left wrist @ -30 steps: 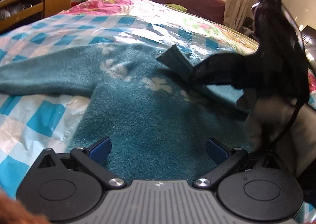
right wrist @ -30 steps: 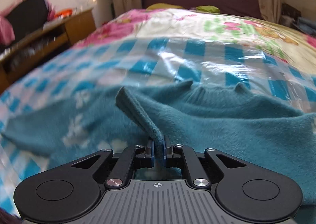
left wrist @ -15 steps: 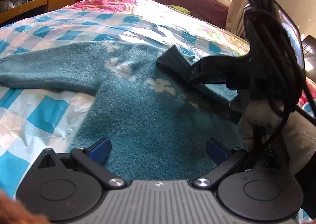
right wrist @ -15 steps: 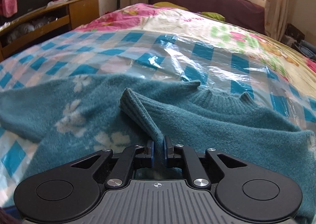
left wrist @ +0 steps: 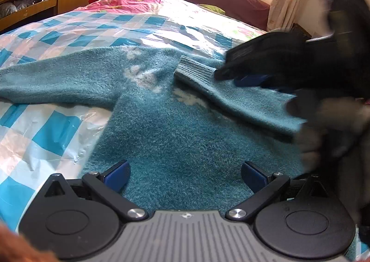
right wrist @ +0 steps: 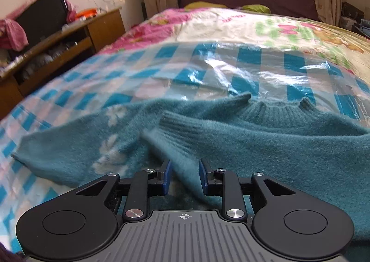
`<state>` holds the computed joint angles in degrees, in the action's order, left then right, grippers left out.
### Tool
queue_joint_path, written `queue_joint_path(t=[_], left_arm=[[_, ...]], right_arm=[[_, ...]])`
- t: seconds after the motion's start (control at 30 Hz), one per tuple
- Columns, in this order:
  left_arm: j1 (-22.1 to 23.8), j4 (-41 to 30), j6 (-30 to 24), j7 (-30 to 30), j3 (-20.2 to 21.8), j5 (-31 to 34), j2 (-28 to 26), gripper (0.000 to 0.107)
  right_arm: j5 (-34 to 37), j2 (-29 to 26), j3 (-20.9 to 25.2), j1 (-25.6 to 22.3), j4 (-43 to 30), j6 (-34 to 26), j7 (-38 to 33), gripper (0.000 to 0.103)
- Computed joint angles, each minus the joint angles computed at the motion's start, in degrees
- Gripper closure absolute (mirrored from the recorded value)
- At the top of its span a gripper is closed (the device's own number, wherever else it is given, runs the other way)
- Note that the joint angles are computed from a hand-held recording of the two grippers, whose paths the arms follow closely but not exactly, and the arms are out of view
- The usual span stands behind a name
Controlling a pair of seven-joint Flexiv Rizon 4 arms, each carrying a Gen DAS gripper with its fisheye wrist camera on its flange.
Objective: Fold small clothes
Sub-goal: 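Fold the gripped sleeve across the sweater body and open the right tool, then grasp the other sleeve cuff with the left tool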
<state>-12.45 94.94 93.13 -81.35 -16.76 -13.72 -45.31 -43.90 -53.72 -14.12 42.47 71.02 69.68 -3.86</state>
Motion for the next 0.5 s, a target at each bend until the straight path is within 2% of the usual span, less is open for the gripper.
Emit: queue_joint_path(t=[0.07,0.17,0.3,0.4,0.47,0.5], left_arm=[[-0.70,-0.34,-0.18,-0.16,0.85,0.06,-0.09,0.004],[-1.40,-0.70,-0.11,-0.37,1.66,0.17,-0.26,0.004],[-2.56,-1.10,0.42,-0.64,2.90,0.56,-0.50,0.004],[-4.07,-1.66,0.52,-0.73,4.69,1.08,-0.73,0.004],[-5.01,-2.27,0.11,-0.98,5.71,1.15,-0.88,0.004],[-5.14,-2.60,-0.27,-0.95,5.79,1.18,-0.93,0.004]], right_arm=[[-3.20,3.24,-4.98,2.52,5.71,4.08,5.71,0.070],[-9.94,8.89,-12.03,6.64,15.19,6.43,15.21,0.070],[-18.08,16.85,-17.18,10.95,27.46,1.24,27.14,0.070],[-18.73,20.94,-16.25,11.25,34.16,-5.11,32.52,0.070],[-13.10,21.64,-12.38,9.33,35.79,-10.24,30.46,0.071],[-10.86,21.66,-10.47,7.71,36.45,-10.50,29.70,0.073]])
